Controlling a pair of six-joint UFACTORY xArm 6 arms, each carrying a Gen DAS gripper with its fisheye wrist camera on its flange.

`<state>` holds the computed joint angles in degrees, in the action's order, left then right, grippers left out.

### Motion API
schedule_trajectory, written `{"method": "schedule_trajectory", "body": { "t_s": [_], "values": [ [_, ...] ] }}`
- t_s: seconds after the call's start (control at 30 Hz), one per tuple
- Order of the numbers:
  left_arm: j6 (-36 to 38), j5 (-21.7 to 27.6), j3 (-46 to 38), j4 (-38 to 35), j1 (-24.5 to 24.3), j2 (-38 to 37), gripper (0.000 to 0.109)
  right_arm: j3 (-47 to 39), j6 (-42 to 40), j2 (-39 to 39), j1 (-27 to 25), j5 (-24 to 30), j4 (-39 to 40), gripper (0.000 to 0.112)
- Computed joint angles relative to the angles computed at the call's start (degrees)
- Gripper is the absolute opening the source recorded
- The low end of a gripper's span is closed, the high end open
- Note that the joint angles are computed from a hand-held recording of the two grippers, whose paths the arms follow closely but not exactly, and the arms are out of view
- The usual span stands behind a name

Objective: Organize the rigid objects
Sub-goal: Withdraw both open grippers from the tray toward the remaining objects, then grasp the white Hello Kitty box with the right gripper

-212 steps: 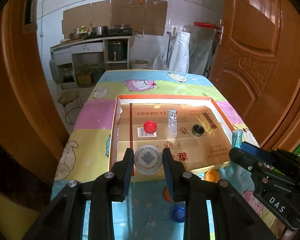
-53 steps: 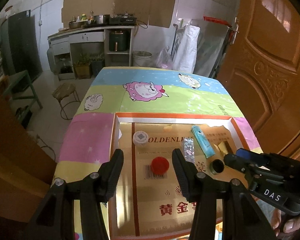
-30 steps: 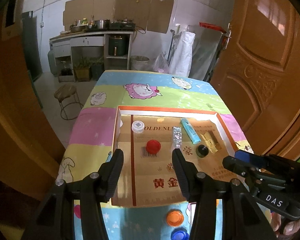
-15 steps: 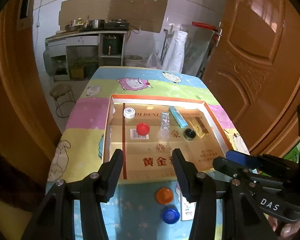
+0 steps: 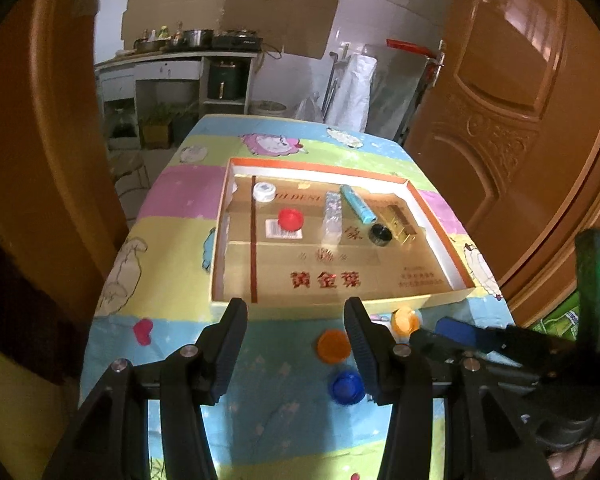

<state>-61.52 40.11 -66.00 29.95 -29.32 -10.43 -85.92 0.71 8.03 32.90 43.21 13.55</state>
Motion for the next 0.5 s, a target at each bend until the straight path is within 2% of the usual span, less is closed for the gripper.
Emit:
{"method": "schedule_trajectory", "body": {
  "t_s": [0.2,0.4,0.5],
  "values": [
    [-1.26,-0.95,3.99,-0.02,0.58,-2.92,0.050,3.27,4.32,0.25,1.94,-2.57,-3.32,0.038],
    [-0.73,-2.99,6.89,-0.61,0.67,-4.75,0.050,1.88,8.95,2.63,3.21,-2.69,-8.06,0.038],
    [0.25,-4.05,7.82,-1.23,0.62,-5.05,0.050,0.79,10.30,3.89,3.73,-2.43,-9.96,0.033]
  ]
}}
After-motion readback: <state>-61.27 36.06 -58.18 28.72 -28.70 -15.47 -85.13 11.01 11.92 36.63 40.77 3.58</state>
